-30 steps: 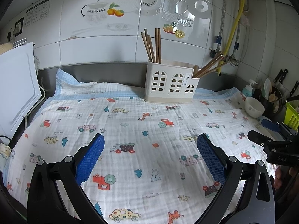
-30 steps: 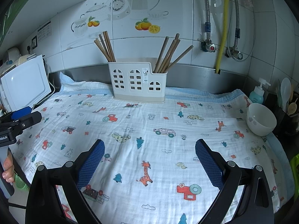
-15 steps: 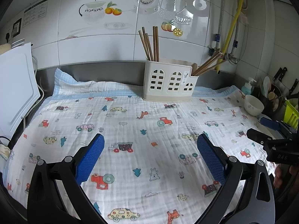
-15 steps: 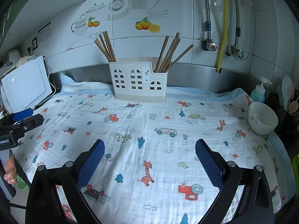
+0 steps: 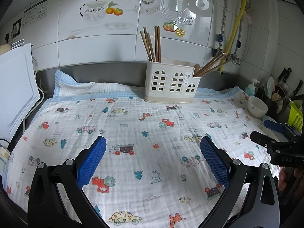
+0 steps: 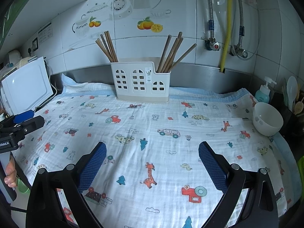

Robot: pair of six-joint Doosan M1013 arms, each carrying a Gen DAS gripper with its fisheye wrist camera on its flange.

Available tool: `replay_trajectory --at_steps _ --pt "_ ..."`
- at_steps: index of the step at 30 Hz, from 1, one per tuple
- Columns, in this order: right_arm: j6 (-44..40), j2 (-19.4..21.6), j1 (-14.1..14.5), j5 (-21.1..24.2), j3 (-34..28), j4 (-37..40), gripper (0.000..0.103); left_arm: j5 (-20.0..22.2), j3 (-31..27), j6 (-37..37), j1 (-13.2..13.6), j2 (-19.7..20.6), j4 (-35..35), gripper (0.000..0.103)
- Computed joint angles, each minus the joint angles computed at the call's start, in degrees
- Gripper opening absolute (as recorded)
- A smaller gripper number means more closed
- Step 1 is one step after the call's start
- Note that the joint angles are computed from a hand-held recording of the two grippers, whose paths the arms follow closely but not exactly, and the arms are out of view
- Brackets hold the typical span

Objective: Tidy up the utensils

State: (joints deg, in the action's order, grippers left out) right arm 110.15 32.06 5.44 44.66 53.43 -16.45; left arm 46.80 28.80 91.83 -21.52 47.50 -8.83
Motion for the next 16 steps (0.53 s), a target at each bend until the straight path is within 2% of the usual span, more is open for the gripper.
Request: replay_trajectory --at_steps 16 --pt "-0.48 -0.26 -0.31 -0.23 0.38 0.69 0.094 0.45 -0.52 -1.28 0.23 0.25 0.23 0.098"
